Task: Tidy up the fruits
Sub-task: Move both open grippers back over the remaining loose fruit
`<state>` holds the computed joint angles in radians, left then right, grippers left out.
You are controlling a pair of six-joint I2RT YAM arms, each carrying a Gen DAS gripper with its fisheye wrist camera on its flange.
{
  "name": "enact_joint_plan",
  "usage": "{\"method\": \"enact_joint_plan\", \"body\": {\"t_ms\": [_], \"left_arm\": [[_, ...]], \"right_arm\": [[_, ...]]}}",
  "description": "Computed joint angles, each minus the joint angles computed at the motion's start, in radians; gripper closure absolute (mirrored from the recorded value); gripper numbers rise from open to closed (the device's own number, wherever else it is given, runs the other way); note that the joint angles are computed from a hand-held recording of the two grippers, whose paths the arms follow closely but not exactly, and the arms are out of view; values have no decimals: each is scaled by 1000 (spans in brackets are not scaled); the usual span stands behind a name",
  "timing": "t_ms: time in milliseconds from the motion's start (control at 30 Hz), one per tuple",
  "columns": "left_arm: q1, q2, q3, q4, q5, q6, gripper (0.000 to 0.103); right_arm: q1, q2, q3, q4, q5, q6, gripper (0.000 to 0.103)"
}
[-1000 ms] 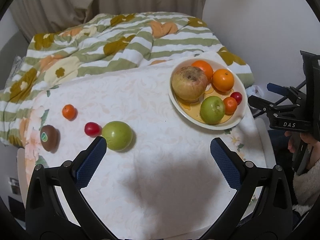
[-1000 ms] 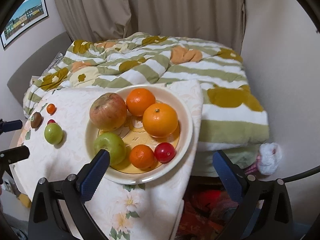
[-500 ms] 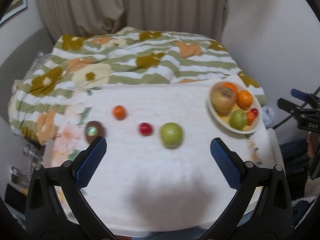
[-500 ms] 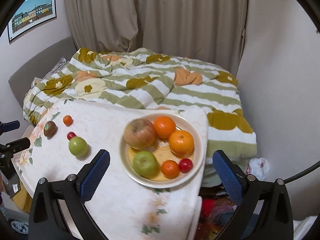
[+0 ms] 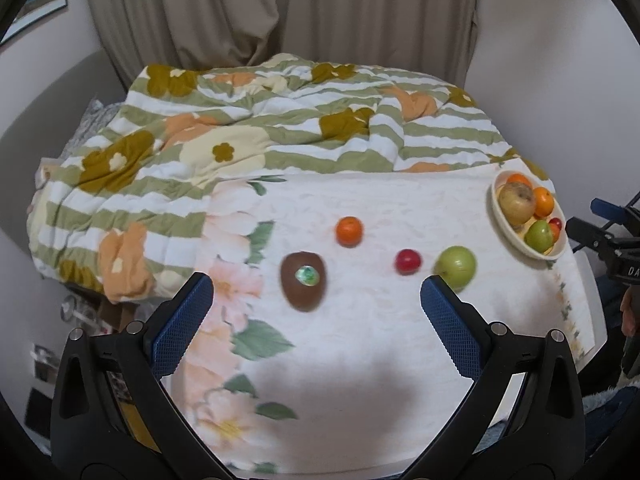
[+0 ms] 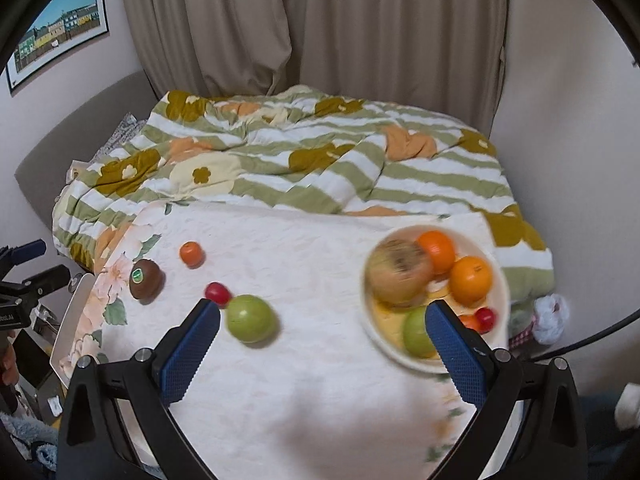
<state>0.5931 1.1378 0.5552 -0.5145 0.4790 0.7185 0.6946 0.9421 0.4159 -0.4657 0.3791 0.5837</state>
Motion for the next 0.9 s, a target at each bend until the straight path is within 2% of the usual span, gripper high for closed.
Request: {"method": "enact_joint_plan", "body": {"t_ms": [267, 500, 700, 900], "left_arm": [[69, 330, 177, 9, 49, 186, 0], [34, 545, 312, -14, 36, 292, 0], [-17, 687, 374, -2, 11, 328, 0], [-75, 792, 381, 58, -10, 324, 0]], "right_arm": [[155, 330, 107, 86, 71, 247, 1], [198, 546, 141, 216, 54, 428, 1], [212, 691, 176, 275, 55, 494, 1], [186, 785, 204, 311, 43, 470, 1]]}}
